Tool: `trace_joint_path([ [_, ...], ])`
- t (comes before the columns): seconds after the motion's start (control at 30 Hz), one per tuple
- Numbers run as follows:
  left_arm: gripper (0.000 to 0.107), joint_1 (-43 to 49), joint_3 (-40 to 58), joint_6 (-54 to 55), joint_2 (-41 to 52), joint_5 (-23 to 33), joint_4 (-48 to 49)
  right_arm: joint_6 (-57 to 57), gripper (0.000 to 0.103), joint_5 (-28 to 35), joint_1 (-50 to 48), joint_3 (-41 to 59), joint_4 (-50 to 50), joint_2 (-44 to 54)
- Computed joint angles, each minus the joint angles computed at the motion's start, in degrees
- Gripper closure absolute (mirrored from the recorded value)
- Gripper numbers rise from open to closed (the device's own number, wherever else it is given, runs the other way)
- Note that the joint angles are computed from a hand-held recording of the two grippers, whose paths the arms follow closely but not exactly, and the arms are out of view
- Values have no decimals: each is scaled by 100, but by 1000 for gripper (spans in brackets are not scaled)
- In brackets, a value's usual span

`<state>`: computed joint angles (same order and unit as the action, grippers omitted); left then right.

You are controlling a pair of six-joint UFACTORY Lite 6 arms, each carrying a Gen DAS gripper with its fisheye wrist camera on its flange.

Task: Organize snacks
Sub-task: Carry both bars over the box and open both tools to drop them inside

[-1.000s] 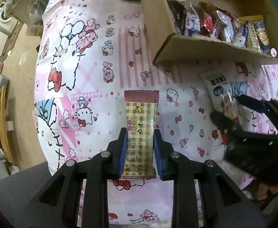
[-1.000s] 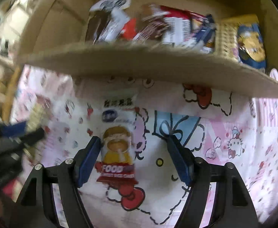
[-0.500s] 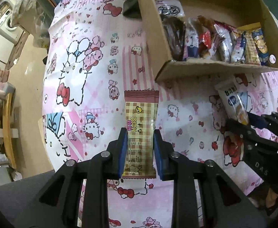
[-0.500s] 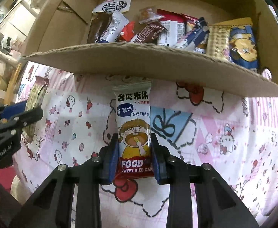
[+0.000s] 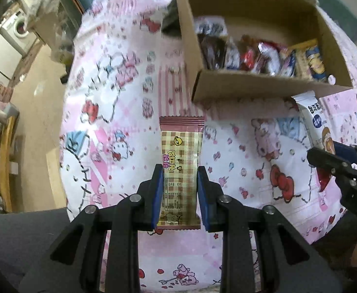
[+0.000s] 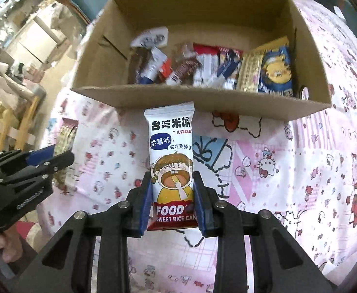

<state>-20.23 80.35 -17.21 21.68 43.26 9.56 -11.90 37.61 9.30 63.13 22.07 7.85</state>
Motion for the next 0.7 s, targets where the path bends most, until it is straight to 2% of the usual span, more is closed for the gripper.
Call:
trace_joint_path([
  [0.2,85,-131,45,-226,-496,58,28,-450,71,143,-325,9,510,-574],
  [0.47,85,-24,1955,-40,197,551,-143,-992,71,122,-776,175,1261,-1098],
  [0.53,85,-64,2508,-131,462,619,42,-822,71,-66,-834,315,1053,-1163],
  [0.57,85,-78,2703,-133,555,583,106,-659,71,-286,-690,507,937,-942],
  [0.7,85,-76,4062,96,1356,860,52,-759,71,-300,-886,1187,1066,-433],
])
